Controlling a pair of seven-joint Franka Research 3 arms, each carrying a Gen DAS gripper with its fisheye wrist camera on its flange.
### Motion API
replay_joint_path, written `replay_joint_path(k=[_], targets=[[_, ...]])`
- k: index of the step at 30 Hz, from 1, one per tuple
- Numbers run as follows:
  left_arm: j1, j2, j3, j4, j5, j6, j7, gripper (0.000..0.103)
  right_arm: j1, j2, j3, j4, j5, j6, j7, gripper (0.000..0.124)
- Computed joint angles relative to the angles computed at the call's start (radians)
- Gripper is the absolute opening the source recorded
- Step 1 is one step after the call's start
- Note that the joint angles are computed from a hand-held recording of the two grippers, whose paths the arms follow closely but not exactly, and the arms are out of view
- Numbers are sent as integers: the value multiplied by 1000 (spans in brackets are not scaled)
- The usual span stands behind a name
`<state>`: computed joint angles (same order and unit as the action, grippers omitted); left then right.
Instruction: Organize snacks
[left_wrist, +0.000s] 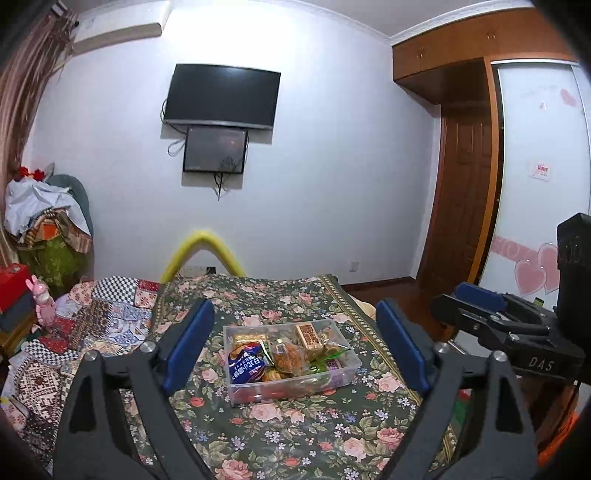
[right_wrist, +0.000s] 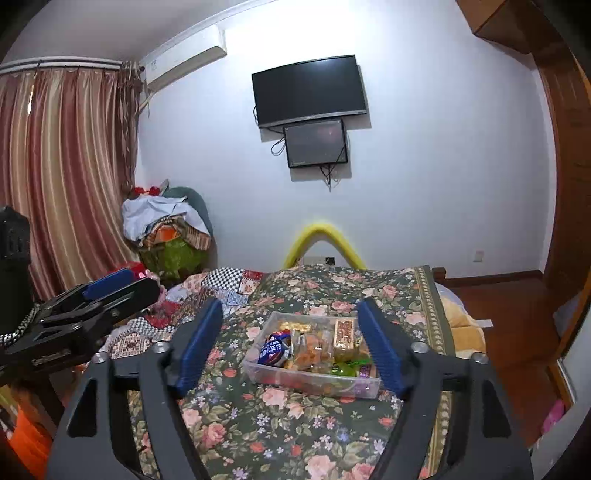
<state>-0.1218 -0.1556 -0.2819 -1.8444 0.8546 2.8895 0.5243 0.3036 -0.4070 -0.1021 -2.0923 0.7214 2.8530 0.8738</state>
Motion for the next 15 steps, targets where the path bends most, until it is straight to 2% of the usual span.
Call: replay_joint_path(k=[4, 9, 15], targets=[[3, -20, -10, -19, 26, -15, -21, 99, -18, -6, 18, -22, -31, 40, 22, 88], [7, -31, -16, -31, 38, -19, -30, 102, -17, -42, 29, -74, -59, 101, 45, 103], [9, -50, -25, -52, 43, -18, -41, 103, -8, -64, 21, -101, -104, 123, 77, 103]])
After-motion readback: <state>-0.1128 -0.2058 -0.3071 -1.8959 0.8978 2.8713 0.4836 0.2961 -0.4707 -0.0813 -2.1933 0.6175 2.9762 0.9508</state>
